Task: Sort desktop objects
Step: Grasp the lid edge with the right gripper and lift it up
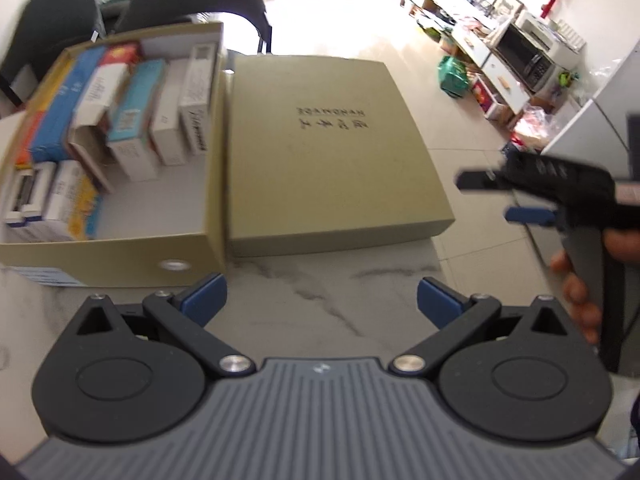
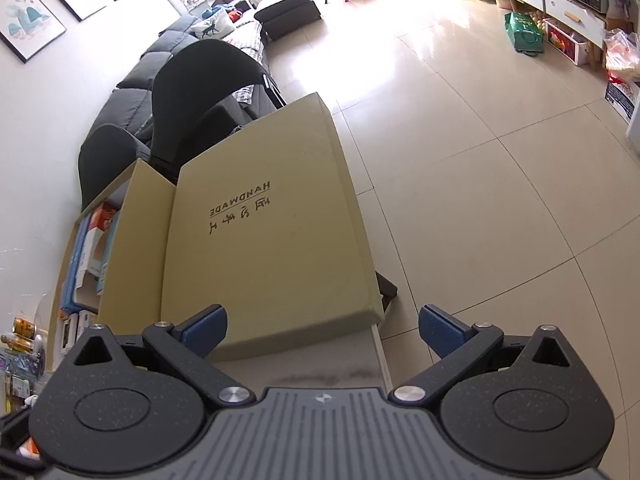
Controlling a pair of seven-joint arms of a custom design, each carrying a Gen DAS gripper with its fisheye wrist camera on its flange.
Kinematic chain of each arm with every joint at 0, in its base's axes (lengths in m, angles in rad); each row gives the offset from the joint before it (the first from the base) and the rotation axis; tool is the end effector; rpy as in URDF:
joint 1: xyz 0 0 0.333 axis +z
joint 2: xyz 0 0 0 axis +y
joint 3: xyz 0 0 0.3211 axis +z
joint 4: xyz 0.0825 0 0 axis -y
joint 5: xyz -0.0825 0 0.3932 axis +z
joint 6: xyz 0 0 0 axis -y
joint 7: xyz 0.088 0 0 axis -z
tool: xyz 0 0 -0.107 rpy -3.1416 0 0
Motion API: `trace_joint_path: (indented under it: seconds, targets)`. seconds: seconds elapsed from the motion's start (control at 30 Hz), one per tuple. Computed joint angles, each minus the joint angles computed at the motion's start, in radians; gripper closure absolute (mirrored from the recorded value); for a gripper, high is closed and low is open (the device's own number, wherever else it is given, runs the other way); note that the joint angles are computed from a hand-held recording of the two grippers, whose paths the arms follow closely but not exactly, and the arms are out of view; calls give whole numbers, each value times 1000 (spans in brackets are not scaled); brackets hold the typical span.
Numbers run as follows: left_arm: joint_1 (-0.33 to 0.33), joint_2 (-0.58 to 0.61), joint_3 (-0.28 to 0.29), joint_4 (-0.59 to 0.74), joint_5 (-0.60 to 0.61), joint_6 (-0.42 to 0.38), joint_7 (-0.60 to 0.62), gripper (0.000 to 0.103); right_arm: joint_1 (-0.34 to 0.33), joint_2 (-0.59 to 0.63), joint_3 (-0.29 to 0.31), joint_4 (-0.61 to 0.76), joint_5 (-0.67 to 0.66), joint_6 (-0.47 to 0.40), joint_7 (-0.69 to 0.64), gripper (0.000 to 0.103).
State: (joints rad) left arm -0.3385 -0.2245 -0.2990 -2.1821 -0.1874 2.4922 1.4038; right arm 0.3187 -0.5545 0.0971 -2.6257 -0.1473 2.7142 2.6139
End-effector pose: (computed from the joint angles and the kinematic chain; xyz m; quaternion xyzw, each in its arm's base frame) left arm 0.4259 -0.3264 0.5396 -0.5481 0.7938 -0.2569 0.0588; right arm 0.3816 0.1768 0.4986 -0.4787 0.8171 -0.0938 0.3073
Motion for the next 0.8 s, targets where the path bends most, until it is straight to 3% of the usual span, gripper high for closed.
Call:
trace_joint_path:
  seconds: [0.23,0.37,0.6,0.8]
  targets:
    - [-10,47,4,12,-27,2,39,0,-28,300,-79,256,9,53,-183,1]
    - [1,49,2,-6,9,-15,13,0,-45,518,-99,471,122,63,-338,1]
    - [18,50,10,-26,29,-39,-21,0,-118,831,-41,849,170,-48,-495,1]
    - [33,42,19,-48,37,-58,-45,0,-110,1014,-27,1112,109,-180,-597,1]
